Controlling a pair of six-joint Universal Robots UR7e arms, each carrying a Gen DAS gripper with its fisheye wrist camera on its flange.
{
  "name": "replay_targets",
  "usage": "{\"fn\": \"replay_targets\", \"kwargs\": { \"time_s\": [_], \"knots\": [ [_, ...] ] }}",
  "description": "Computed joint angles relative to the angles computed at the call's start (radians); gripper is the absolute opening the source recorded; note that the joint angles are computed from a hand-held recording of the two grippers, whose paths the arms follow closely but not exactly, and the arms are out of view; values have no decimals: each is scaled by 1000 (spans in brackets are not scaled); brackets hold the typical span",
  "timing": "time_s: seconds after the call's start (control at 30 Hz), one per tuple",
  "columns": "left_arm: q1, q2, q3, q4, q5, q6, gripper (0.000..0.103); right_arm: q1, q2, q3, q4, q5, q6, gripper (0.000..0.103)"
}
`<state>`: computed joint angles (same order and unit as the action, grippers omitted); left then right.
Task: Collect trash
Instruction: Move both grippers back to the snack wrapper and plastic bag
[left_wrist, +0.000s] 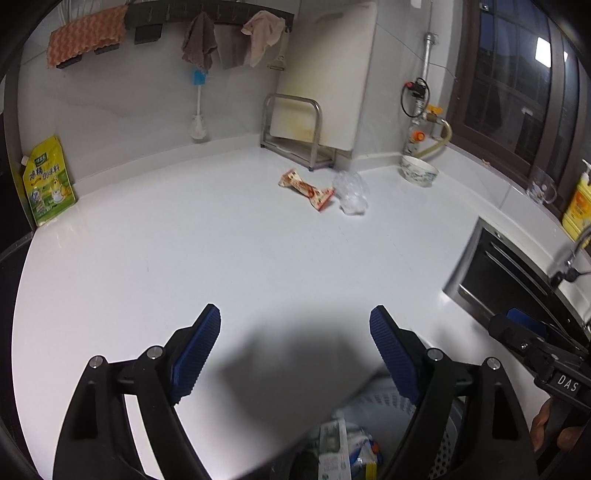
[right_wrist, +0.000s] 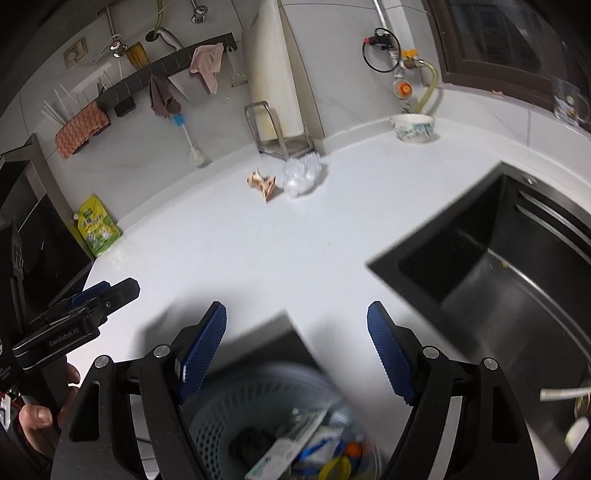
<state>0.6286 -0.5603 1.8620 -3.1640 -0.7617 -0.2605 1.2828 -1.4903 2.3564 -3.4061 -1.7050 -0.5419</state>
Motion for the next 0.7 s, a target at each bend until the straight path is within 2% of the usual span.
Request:
{"fn": "replay_targets", "kwargs": {
  "time_s": [0.1,0.23,0.4,0.57,0.7],
  "knots": [
    [27,30,-76,-9,3,51,85,17,52,-93,51,-12,-2,75],
    [60,72,-179,-12,21,104,86,28,118,-208,97,9,-6,75],
    [94,111,-293,35,-3,129,86,56,208,-340,111,-9,-40,75],
    [118,170,-412,53,18,164,88,68,290,-495,223,-24,-3,75],
    [141,226,-523,100,35,183,88,86,361,-598,262,-65,-16,75]
  ]
}}
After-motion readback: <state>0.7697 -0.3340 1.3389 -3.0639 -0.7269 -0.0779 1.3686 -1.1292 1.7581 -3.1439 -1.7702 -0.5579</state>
